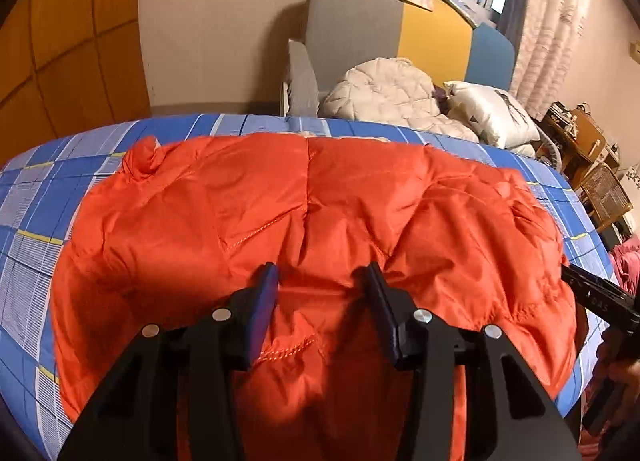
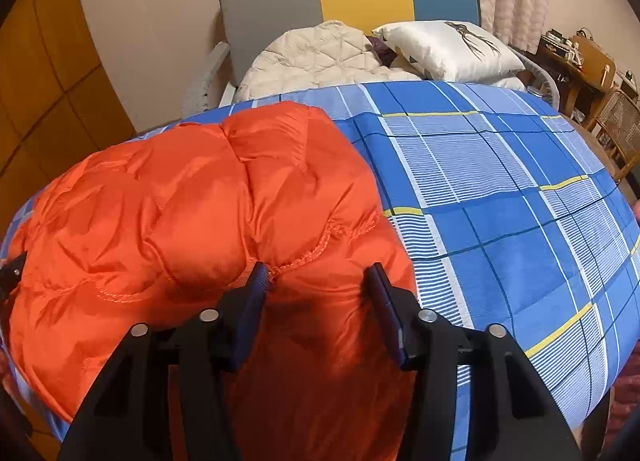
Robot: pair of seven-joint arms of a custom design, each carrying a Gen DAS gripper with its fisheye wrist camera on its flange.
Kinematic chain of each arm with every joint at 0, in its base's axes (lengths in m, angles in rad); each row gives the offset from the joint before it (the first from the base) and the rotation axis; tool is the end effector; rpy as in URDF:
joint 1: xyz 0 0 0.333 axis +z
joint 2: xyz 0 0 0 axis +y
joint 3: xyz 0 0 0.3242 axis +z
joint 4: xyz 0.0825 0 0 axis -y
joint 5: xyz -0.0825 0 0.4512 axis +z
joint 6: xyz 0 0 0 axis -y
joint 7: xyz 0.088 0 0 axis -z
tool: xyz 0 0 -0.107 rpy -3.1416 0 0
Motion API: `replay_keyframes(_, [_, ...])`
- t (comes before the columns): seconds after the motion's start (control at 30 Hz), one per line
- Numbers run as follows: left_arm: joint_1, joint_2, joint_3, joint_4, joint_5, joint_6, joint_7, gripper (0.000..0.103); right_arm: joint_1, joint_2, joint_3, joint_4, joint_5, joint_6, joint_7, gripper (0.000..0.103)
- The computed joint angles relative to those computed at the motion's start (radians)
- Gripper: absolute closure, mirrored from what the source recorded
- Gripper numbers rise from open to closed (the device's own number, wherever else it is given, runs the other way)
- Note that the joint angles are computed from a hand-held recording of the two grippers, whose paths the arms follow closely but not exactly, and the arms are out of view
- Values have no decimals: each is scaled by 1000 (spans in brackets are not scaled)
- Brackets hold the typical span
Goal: Fold large clothes
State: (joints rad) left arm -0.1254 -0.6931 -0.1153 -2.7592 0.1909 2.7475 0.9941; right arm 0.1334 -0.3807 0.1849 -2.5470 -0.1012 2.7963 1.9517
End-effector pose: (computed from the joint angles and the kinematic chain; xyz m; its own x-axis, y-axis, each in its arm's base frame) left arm 0.4149 -0.1079 0.4626 0.1385 -0.9823 0.1263 -0.7526 -0.1873 -0.6313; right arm 0.4833 0.1651 0.4415 0.0543 -0.9959 -0.0726 -0.8091 -0.0013 -0.5877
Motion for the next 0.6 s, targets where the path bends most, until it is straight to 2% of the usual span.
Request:
replay_keyframes(0.13, [25,9,-41,8,28,17,-51,58,13,10,-21,-4,28,16,-29,44])
replay_keyframes(0.2, [23,36,-43,27,37,7,-55,59,4,17,-16,-3,24,21,-26,38])
replay_keyframes(0.27, [26,54,-43,37,43,8,-65,58,19,22,-35,-7,51,30,-46,37])
replay_keyframes(0.4, [58,92,-87,64,96,2,-114,58,25,33,-47,-12,81,46,-72,34])
replay_keyframes(0.6, [66,159,-96,85,143,-3,-162,56,30,44,-55,-20,120,71,-100,29])
